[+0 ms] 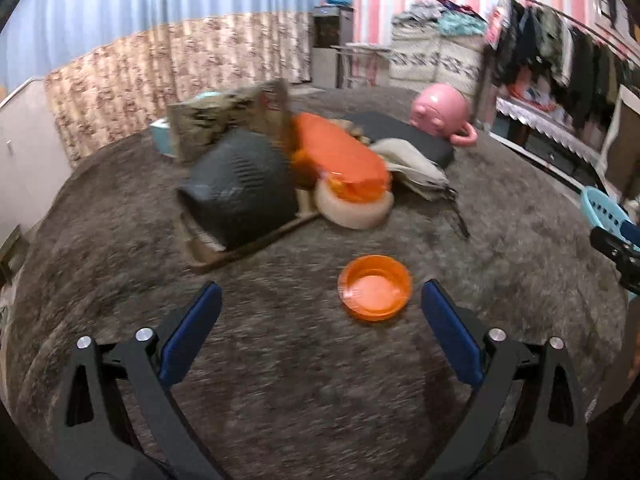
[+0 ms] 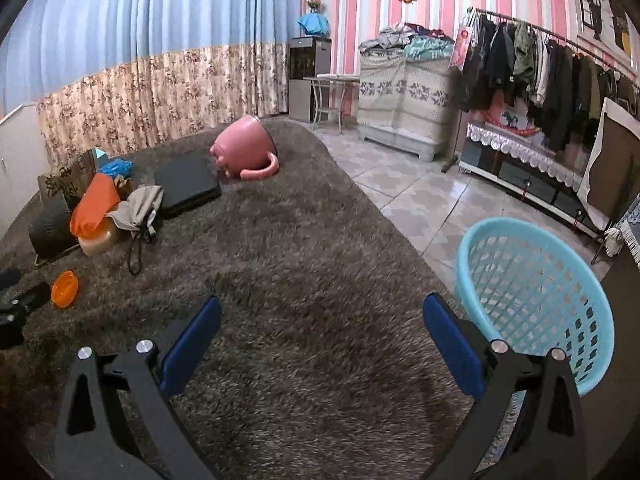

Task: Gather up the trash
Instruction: 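Return the left tool to the rug and grasp the orange lid, then grasp the beige cloth bag with the right tool while left holds the lid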

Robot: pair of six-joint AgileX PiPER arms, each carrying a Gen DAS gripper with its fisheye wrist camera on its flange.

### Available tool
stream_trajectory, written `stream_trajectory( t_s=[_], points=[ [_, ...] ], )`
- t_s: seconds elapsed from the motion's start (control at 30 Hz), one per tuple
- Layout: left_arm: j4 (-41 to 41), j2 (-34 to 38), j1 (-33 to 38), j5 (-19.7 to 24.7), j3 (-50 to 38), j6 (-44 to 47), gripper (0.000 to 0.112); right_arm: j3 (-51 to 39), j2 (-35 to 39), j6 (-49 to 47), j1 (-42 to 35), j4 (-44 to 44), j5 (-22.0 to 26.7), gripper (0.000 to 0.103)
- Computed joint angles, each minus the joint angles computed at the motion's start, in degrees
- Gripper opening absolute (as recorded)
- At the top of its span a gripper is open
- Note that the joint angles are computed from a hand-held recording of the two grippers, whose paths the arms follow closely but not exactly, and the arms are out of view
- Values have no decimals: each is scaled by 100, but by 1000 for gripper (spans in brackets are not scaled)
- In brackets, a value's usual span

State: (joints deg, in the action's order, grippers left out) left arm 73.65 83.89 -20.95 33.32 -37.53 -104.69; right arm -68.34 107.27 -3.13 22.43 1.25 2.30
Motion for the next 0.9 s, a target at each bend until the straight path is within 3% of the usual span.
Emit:
stream_trajectory(
  t_s=[0.1, 0.13, 0.2, 0.3, 0.33, 0.43, 0.5, 0.6, 0.7, 0.8, 0.9],
  points=[
    [-613, 293, 332, -530, -347, 795, 77, -66, 75, -350, 29, 318, 84, 98],
    [-1105, 435, 508, -781, -507, 1349, 64, -98, 100, -356, 43, 310, 114, 98],
    [-1550, 590, 615, -888, -656, 1832, 59, -158, 140, -677, 57, 611, 160, 98],
    [-1194, 560, 562, -968, -572, 1506, 48, -225, 169, -1521, 81, 1425, 223, 98],
    [-1090, 543, 552, -995, -533, 1389, 41, -261, 178, -1530, 96, 1418, 252, 98],
    [-760, 395, 476, -972, -388, 964, 39, -393, 238, -1369, 199, 1196, 308, 98],
    [-414, 267, 371, -791, -280, 594, 39, -543, 298, -1228, 298, 1009, 386, 98],
    [-66, 79, 216, -365, -175, 292, 39, -906, 473, -2127, 401, 1912, 643, 98],
    [463, -123, 184, 176, -16, -203, 39, -1369, 707, -2366, 545, 2226, 907, 98],
    [746, -198, 290, 719, 72, -434, 39, -1820, 966, -2127, 713, 2036, 1082, 98],
    [1050, -386, 482, 930, 236, -753, 39, -2578, 1407, -1436, 915, 1417, 1467, 98]
  ],
)
